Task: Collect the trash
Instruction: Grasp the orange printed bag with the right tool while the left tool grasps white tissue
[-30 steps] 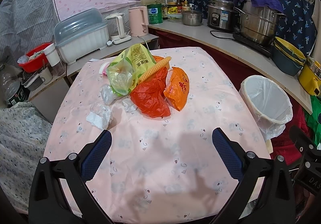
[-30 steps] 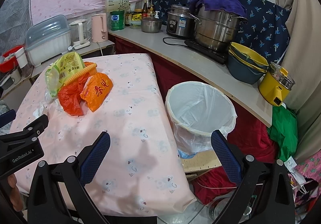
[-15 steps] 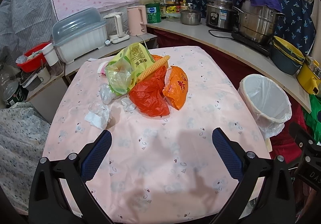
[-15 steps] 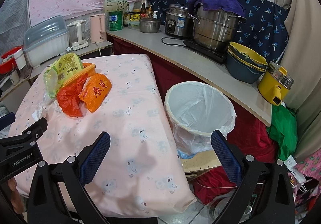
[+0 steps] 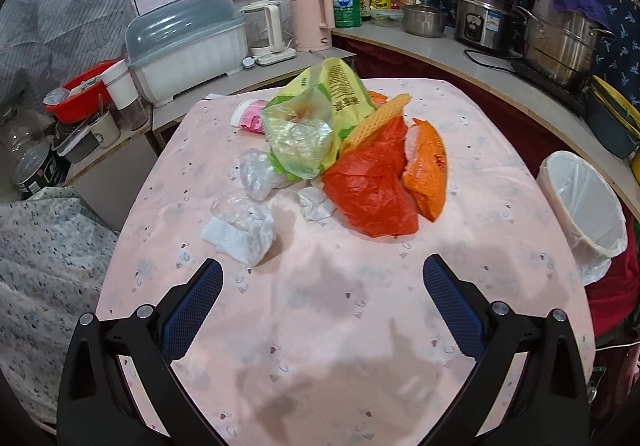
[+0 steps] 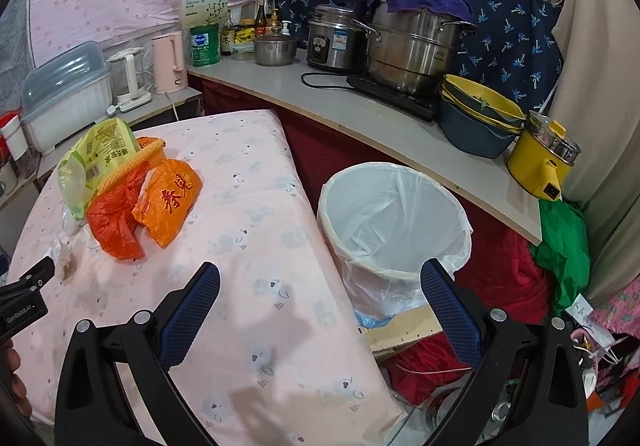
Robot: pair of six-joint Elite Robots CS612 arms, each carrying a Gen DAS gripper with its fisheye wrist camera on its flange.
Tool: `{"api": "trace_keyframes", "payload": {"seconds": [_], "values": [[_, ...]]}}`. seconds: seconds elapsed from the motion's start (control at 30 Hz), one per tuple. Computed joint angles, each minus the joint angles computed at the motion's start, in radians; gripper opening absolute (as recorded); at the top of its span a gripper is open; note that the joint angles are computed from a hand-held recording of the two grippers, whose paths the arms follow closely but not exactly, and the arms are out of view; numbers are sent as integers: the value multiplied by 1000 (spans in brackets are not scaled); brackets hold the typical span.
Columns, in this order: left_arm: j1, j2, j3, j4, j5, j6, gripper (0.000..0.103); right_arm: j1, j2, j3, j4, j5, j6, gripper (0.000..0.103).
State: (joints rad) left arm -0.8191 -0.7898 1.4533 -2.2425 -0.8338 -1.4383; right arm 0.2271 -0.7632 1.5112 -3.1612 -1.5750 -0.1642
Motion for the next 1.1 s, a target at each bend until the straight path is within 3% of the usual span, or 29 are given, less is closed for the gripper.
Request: {"api": "trace_keyframes", "payload": {"seconds": [0.1, 0.33, 0.67, 0.73, 0.8, 0.83, 0.93, 1.0, 1.1], "values": [[18, -7, 32, -16, -20, 4, 96, 13, 24, -33, 1, -1, 13, 96], [60, -15, 132, -185, -72, 43, 96, 50, 94, -145, 80, 36, 33, 96], [114, 8, 178, -339, -164, 117, 95, 104, 174, -269, 179, 52, 1, 96], [123, 11, 183, -377, -175, 135, 88, 110, 187, -289, 196, 52, -4, 96], [131, 17, 184, -417, -199, 164, 70, 115, 199, -308, 217, 61, -4, 96], [135, 19, 186, -436, -216, 176, 66, 116, 205, -318, 228, 68, -1, 96], [142, 24, 187, -469, -243, 188, 42, 122, 229, -363, 273, 87, 13, 96], [147, 24, 197, -513, -264, 192, 16, 127, 245, -393, 288, 90, 14, 96], [150, 16, 216, -570, -272, 186, 13, 134, 271, -440, 311, 100, 18, 92]]}}
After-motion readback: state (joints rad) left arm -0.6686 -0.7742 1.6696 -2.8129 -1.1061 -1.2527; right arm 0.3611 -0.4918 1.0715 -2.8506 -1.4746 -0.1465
